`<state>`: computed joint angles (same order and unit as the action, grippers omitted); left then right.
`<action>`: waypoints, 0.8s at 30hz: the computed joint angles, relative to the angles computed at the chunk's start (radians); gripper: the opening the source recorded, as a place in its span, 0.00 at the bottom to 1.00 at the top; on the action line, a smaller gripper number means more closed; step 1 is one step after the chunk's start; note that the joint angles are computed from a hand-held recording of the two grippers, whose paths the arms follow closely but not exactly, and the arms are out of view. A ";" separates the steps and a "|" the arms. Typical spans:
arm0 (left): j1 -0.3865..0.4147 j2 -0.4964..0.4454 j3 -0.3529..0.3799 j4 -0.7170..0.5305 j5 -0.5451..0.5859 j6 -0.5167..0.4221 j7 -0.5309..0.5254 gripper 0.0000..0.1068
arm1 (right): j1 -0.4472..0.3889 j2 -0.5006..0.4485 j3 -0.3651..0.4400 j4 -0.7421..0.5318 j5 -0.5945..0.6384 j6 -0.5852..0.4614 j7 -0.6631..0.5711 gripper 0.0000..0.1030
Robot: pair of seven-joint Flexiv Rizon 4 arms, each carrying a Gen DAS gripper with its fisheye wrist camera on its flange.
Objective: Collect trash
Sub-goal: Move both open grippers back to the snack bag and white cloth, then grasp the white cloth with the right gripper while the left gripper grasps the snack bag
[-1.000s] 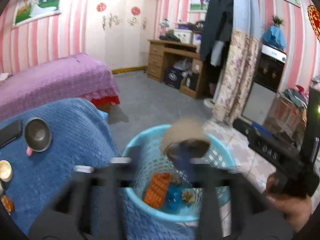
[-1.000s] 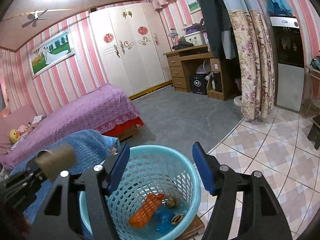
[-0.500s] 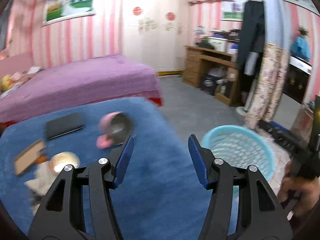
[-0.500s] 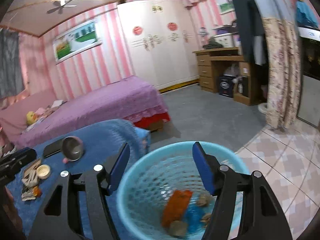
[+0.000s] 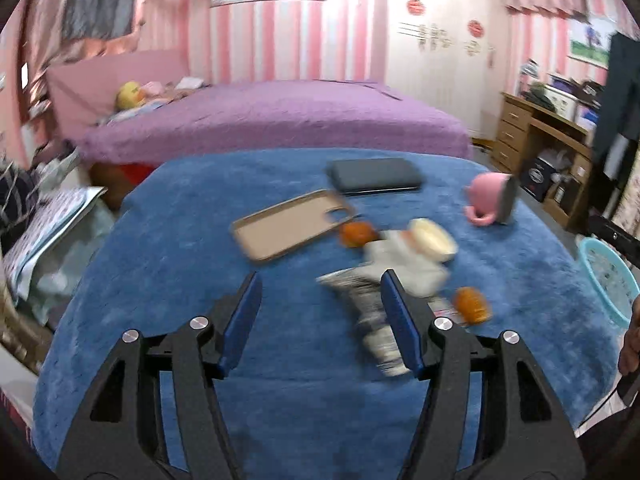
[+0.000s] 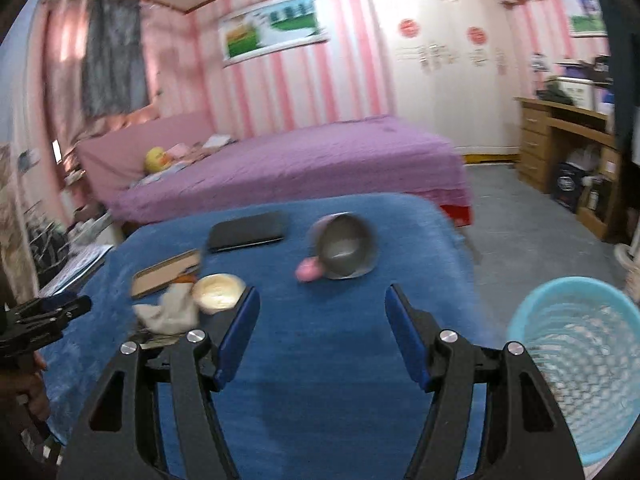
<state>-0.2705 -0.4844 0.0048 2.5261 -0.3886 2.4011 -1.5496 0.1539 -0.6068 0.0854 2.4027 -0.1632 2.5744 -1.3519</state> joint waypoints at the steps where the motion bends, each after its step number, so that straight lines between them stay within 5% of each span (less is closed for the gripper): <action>1: 0.031 -0.006 0.011 0.011 0.020 0.002 -0.009 0.69 | 0.029 -0.004 0.011 -0.010 0.008 -0.010 -0.004 0.64; 9: 0.255 -0.037 0.003 0.036 0.227 -0.033 -0.133 0.69 | 0.221 -0.036 0.027 -0.096 0.064 -0.142 -0.062 0.65; 20: 0.258 -0.050 0.007 0.029 0.276 -0.021 -0.133 0.70 | 0.405 -0.071 -0.064 -0.214 0.199 -0.381 -0.149 0.61; 24: 0.256 -0.053 -0.007 0.015 0.289 -0.037 -0.140 0.70 | 0.297 -0.075 0.014 -0.224 0.110 -0.413 -0.097 0.23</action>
